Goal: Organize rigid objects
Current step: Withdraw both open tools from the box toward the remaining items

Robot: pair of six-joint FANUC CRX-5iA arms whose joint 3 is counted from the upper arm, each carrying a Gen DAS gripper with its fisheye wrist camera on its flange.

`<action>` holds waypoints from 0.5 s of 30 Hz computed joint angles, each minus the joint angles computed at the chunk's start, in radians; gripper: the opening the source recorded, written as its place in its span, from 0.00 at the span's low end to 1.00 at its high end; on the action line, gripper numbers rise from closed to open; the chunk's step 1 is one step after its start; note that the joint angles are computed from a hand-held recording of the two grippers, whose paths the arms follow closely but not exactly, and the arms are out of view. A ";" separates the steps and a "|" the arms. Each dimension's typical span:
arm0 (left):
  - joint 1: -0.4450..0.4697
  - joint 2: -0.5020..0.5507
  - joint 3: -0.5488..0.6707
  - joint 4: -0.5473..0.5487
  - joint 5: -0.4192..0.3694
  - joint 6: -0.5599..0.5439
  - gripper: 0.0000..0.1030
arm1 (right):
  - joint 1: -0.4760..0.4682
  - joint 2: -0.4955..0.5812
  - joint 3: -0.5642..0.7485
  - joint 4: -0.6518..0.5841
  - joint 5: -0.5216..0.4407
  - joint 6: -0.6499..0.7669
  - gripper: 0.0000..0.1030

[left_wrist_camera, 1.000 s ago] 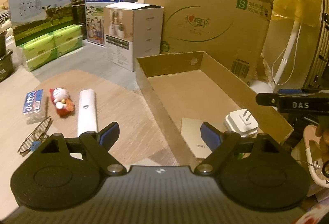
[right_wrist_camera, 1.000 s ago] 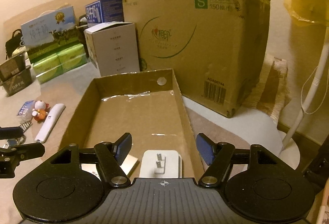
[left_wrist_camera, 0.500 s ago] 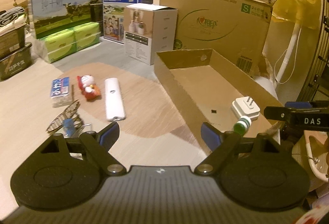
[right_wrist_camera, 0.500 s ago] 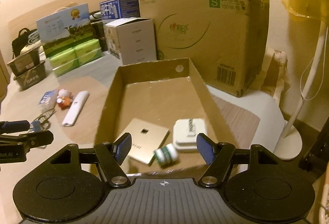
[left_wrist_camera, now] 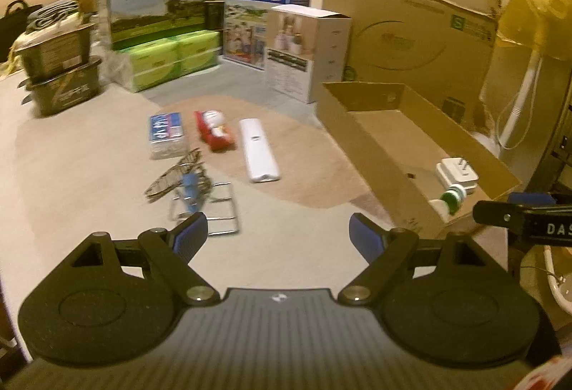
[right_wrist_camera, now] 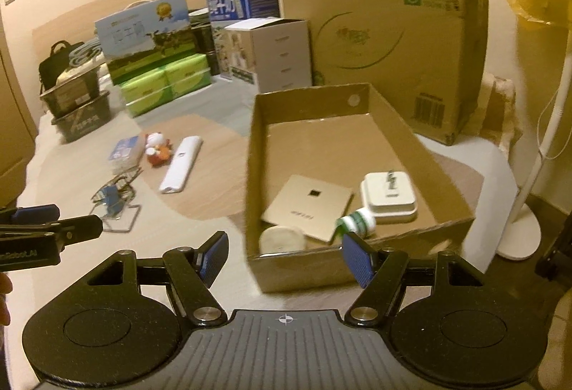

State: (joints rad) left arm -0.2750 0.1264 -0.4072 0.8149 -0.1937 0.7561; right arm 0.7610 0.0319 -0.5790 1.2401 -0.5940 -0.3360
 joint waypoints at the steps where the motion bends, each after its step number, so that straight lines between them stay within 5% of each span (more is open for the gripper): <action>1: 0.008 -0.004 -0.005 -0.003 0.002 0.004 0.82 | 0.005 0.004 0.004 -0.002 0.002 -0.001 0.68; 15: 0.106 -0.031 -0.007 -0.185 -0.014 0.169 0.82 | 0.035 0.066 0.059 0.000 0.044 0.001 0.68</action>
State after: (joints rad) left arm -0.1688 0.0959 -0.4138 0.6301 -0.2081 0.9254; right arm 0.7963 0.0983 -0.5199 1.2404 -0.5505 -0.3349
